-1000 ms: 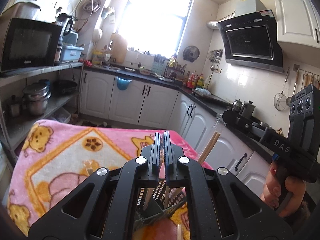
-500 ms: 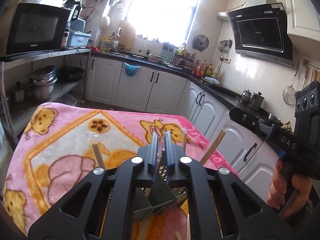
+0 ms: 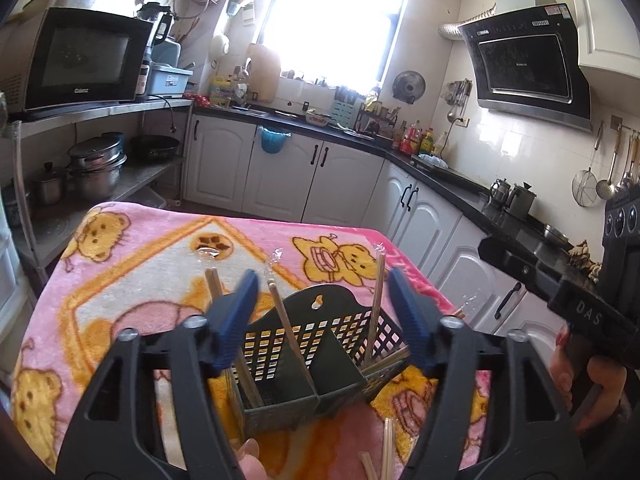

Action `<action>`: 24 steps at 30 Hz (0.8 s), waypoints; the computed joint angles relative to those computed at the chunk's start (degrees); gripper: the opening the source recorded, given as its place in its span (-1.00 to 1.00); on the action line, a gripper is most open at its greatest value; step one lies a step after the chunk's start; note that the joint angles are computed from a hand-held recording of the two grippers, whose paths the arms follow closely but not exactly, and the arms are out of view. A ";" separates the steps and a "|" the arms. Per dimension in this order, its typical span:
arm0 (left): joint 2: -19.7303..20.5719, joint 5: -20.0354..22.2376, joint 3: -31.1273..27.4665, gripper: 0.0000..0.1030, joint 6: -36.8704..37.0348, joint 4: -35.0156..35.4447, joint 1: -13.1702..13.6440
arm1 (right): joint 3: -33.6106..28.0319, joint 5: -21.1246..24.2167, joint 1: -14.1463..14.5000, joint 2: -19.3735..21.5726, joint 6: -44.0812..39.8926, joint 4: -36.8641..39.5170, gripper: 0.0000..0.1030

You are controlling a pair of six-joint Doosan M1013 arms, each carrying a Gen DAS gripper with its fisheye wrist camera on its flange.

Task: Organize utensils
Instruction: 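Open both tools to drop the chopsticks into the caddy, then withdraw both open tools from the caddy toward the chopstick pile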

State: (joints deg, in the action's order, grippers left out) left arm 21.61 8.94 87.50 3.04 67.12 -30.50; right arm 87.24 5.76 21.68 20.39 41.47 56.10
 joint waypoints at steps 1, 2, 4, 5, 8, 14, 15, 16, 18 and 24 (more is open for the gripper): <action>-0.14 0.32 0.23 0.37 -3.06 3.12 -0.11 | 0.33 -0.58 0.14 -0.17 2.40 -2.61 -0.04; -0.29 0.61 0.43 0.46 -4.81 4.93 -0.20 | 0.59 -0.90 0.18 -0.28 2.91 -3.21 0.01; -0.70 1.22 0.98 0.71 -8.07 8.18 -0.39 | 1.18 -1.53 0.30 -0.58 1.67 -2.44 0.04; -0.85 1.55 1.21 0.80 -9.99 9.89 -0.50 | 1.45 -1.94 0.41 -0.74 1.28 -2.20 0.08; -1.45 1.91 2.02 0.80 -13.45 12.89 -0.63 | 2.29 -2.92 0.60 -1.22 -2.65 1.30 0.19; -2.29 2.48 3.28 0.80 -16.01 14.95 -0.94 | 3.71 -3.88 0.86 -2.03 -13.07 11.17 0.30; -2.38 2.58 3.44 0.80 -15.89 14.81 -0.99 | 3.93 -3.98 0.91 -2.15 -14.08 12.04 0.31; -2.47 2.81 3.62 0.80 -15.99 14.89 -1.12 | 4.25 -4.04 0.94 -2.30 -18.09 15.91 0.32; -2.65 2.97 3.94 0.80 -15.85 14.78 -1.22 | 4.78 -4.27 1.08 -2.51 -20.35 17.91 0.35; -3.35 3.32 5.50 0.80 -17.36 16.33 -1.72 | 6.17 -4.19 1.30 -2.95 -14.56 12.00 0.38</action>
State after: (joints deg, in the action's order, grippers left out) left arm 18.26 12.26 93.00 -14.32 83.45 -32.23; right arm 93.41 1.58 22.98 17.44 26.92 68.10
